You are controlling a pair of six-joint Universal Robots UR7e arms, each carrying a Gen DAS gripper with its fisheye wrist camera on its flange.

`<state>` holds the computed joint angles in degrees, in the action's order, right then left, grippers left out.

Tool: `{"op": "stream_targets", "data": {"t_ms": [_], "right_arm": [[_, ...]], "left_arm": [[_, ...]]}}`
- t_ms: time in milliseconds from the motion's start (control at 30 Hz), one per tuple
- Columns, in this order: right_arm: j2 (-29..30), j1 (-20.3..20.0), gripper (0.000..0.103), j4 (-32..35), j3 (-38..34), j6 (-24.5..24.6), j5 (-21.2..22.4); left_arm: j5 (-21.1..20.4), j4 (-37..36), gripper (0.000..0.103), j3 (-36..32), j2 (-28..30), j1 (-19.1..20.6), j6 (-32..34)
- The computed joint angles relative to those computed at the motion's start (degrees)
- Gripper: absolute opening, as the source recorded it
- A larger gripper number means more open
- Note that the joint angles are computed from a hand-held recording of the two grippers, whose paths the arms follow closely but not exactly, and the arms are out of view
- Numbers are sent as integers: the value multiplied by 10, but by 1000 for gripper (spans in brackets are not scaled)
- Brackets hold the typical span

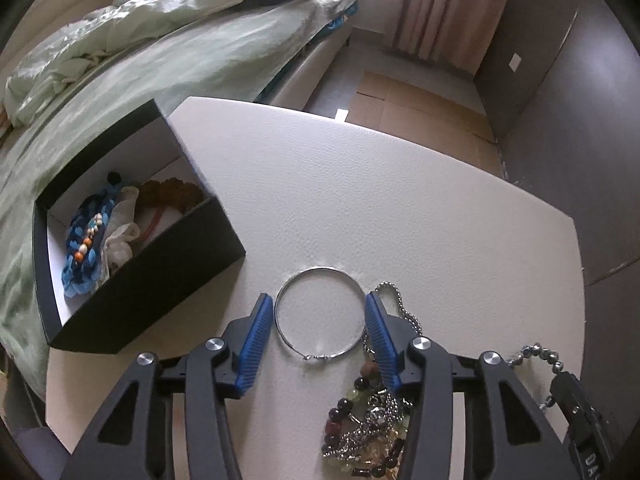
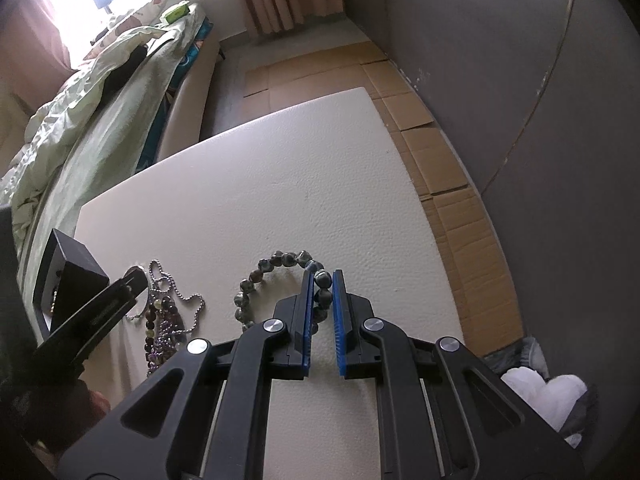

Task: Organize jewelry
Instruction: 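Close the right gripper on the grey bead bracelet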

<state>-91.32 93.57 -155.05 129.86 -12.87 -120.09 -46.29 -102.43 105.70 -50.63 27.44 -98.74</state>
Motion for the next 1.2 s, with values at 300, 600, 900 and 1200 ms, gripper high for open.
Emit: {"op": "stream_targets", "data": {"t_ms": [300, 600, 900, 1200], "right_arm": [[-16, -5, 10, 13, 1, -1, 16], [-22, -9, 10, 19, 1, -6, 26], [-20, -6, 10, 18, 1, -6, 25], [-18, -1, 10, 18, 1, -6, 23]], "left_arm": [[-7, 17, 47, -11, 4, 4, 8], [-11, -5, 47, -4, -1, 5, 35], [-11, -14, 56, -9, 9, 7, 76], [-8, 11, 47, -12, 7, 5, 66]]}}
